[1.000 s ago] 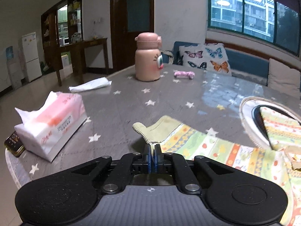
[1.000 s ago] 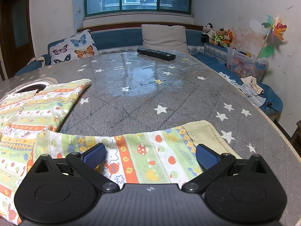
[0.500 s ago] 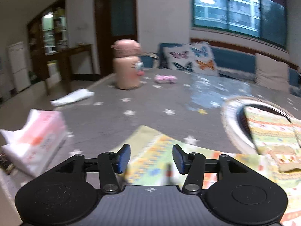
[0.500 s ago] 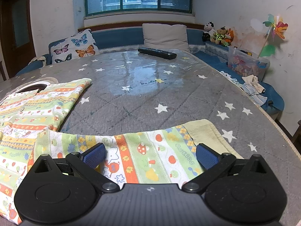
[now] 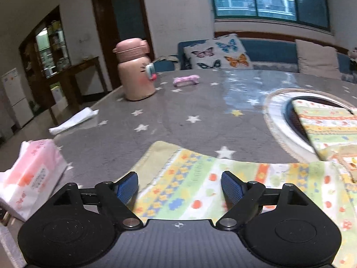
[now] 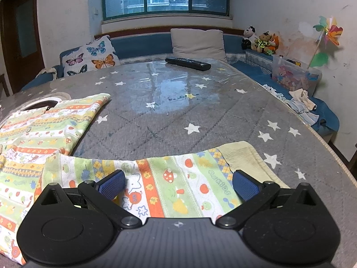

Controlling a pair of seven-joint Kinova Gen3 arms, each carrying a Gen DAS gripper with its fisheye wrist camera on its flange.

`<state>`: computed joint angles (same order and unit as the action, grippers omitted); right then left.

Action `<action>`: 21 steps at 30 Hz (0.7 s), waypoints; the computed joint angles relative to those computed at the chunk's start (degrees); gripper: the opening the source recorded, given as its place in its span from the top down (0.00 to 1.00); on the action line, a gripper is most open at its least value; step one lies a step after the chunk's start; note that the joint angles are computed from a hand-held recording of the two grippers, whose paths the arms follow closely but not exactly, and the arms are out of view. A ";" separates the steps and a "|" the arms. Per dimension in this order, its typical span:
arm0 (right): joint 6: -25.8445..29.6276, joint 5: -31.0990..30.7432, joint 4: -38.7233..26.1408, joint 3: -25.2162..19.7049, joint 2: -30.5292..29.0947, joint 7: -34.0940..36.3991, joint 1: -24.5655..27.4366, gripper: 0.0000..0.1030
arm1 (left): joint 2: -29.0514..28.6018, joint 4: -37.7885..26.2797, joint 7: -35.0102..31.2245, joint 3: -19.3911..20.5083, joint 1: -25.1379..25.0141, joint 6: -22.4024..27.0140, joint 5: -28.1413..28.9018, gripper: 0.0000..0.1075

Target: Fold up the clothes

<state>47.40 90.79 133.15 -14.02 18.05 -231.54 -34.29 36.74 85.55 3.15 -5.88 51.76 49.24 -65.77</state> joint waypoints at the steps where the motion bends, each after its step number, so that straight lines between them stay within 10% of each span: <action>1: -0.36 -0.31 -0.15 0.04 -0.17 0.79 0.18 0.00 | 0.23 -0.20 -0.16 -0.22 0.14 0.89 -0.02 0.21; 9: 1.27 -5.11 -2.59 0.02 -1.77 7.79 -3.47 0.00 | -1.20 0.15 -1.18 0.65 1.12 3.20 -0.60 0.20; 21: -5.91 2.38 -7.99 -2.20 1.00 13.61 -6.17 0.00 | -1.35 -2.42 -6.46 4.17 4.75 -7.13 -6.73 0.13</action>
<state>41.49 93.17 125.16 -16.21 19.05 -217.93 -40.46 35.40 83.13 -3.31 -1.71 56.51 42.10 -72.50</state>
